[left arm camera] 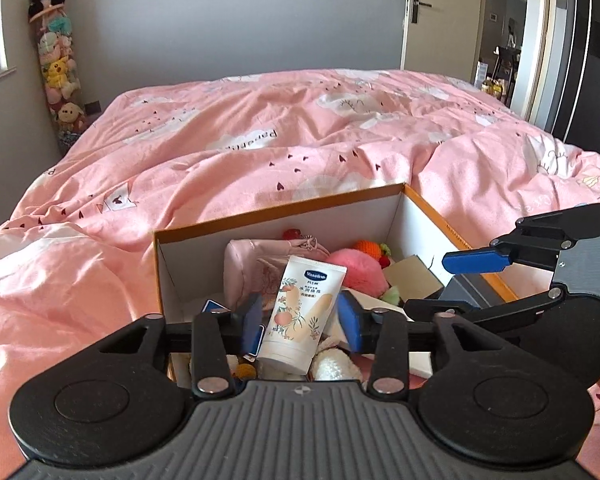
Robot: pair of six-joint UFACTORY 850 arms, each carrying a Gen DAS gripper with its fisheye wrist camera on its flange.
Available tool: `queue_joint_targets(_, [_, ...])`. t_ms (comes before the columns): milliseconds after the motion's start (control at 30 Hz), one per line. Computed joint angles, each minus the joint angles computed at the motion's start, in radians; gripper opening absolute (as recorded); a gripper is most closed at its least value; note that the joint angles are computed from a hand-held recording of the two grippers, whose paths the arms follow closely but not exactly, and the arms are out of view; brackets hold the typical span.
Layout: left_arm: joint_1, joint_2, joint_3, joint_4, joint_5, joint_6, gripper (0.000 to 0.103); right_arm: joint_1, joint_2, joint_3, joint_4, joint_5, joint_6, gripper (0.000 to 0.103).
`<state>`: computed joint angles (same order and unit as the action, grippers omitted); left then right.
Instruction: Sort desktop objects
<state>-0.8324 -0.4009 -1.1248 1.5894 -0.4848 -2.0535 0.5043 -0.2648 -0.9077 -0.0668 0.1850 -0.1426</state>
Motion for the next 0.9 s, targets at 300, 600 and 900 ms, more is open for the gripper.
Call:
queue_joint_targets(300, [-0.066, 0.043, 0.062, 0.079, -0.203, -0.205, 0.075, 0.043, 0.082, 0.114, 0.297, 0.216, -0.094, 0.073])
queue_joint_targets(600, [-0.09, 0.002, 0.065, -0.018, -0.316, -0.226, 0.084, 0.038, 0.076, 0.154, 0.253, 0.276, 0.155, 0.09])
queue_joint_targets(900, [-0.081, -0.027, 0.064, -0.097, -0.305, -0.258, 0.084, 0.042, 0.04, 0.162, 0.271, 0.288, 0.144, 0.093])
